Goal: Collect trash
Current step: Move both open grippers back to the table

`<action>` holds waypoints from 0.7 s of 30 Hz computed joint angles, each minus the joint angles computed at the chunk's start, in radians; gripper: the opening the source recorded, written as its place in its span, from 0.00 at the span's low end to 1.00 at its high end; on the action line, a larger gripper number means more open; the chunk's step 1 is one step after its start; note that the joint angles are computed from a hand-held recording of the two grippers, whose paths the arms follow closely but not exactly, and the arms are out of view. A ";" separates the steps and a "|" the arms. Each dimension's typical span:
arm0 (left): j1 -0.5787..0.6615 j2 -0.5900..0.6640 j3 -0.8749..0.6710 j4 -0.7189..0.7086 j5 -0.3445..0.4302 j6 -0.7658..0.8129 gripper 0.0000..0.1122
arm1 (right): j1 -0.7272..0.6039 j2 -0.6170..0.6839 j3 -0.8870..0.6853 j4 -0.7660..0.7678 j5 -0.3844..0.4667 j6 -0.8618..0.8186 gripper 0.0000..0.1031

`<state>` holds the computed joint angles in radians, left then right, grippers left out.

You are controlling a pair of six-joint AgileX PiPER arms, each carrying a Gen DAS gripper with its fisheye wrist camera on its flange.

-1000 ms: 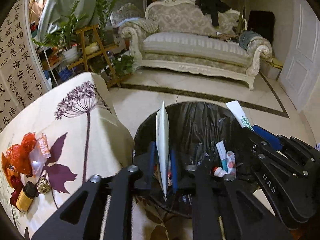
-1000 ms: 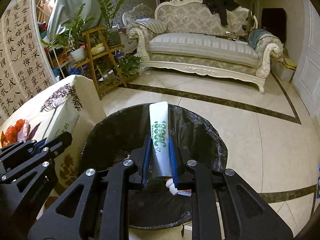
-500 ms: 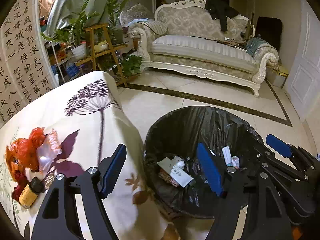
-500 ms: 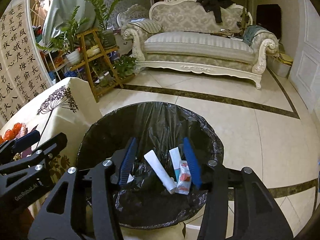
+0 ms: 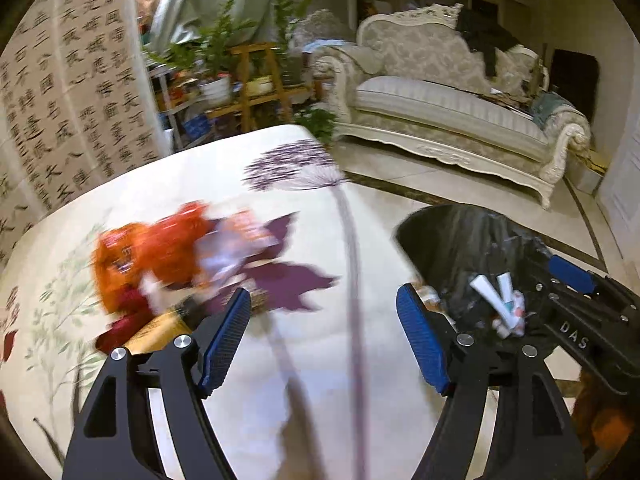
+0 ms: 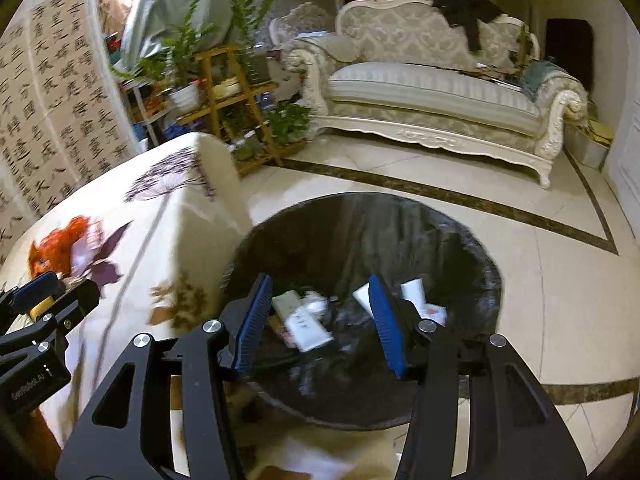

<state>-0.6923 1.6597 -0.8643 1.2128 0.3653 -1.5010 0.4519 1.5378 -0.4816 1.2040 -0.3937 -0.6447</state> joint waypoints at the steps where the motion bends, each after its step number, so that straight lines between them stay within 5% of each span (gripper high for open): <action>1: 0.011 -0.016 0.020 0.014 0.002 -0.016 0.65 | 0.020 0.003 -0.009 0.023 -0.003 -0.019 0.48; 11: 0.204 -0.174 0.224 0.103 -0.016 -0.091 0.65 | 0.217 0.054 -0.123 0.253 -0.032 -0.228 0.48; 21: 0.369 -0.194 0.278 0.148 -0.063 -0.114 0.65 | 0.312 0.104 -0.217 0.395 -0.057 -0.376 0.48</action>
<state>-0.3234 1.4655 -0.5865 1.3612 0.3024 -1.6154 0.7642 1.6420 -0.6990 1.5991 -0.4502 -1.0204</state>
